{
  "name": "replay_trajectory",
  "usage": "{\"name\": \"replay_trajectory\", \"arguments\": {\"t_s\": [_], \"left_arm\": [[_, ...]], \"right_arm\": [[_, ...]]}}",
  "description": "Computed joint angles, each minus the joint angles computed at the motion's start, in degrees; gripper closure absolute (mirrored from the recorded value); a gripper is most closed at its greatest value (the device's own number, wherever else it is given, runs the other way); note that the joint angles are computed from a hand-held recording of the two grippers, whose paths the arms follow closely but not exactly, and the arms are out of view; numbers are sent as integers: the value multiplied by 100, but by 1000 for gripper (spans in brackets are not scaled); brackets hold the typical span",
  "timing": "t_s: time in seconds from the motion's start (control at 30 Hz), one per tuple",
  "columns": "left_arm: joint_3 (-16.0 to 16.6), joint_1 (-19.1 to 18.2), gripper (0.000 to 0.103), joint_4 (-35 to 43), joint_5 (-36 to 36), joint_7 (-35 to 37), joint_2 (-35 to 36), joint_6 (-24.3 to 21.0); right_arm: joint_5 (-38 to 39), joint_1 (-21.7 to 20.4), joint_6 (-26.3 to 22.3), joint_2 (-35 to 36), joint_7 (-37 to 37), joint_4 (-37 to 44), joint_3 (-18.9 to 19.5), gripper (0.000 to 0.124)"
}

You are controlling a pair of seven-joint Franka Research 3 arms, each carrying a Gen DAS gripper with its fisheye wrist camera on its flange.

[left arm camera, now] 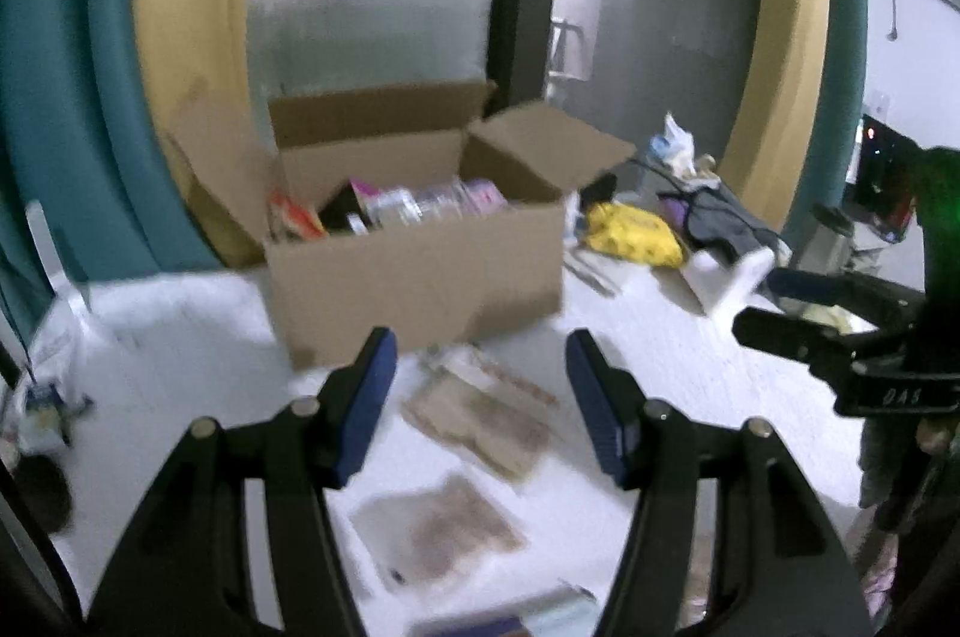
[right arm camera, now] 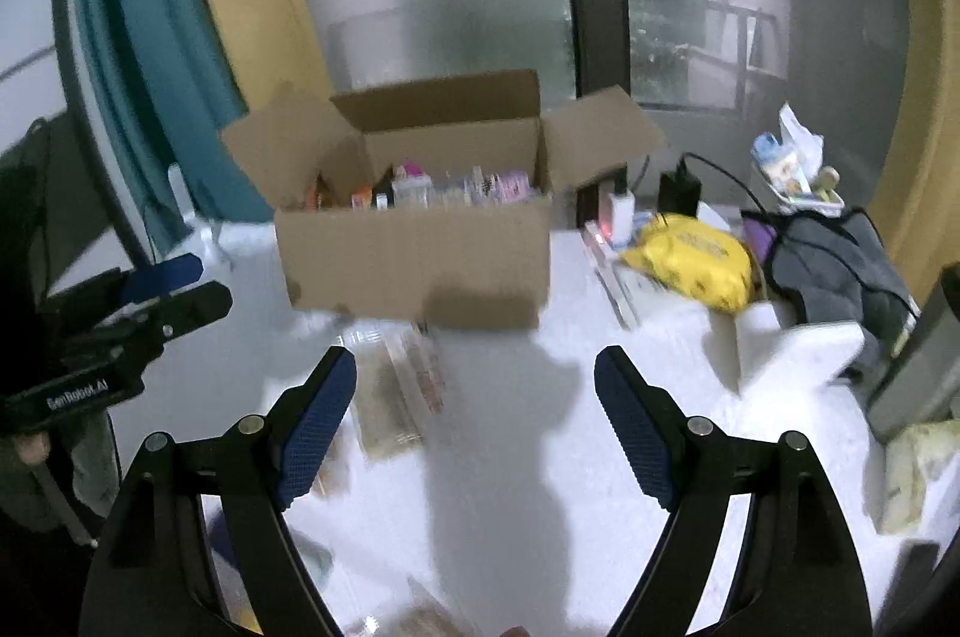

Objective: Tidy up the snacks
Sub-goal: 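Move both tools back over the remaining snacks on the table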

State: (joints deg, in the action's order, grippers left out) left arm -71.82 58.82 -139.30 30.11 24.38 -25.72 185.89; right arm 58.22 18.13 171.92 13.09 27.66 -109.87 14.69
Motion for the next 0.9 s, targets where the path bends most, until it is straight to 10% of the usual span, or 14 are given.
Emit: {"name": "replay_trajectory", "arguments": {"t_s": [0.33,0.9], "left_arm": [[262,-1029,43,-480,12,-338,154,-222],[1387,-2959,43,-1201,385,-1690,583,-742]], "right_arm": [[1678,-5,-350,-653,-2065,-1021,-97,39],[852,328,-873,-928,-2912,-2381,-598,34]]}}
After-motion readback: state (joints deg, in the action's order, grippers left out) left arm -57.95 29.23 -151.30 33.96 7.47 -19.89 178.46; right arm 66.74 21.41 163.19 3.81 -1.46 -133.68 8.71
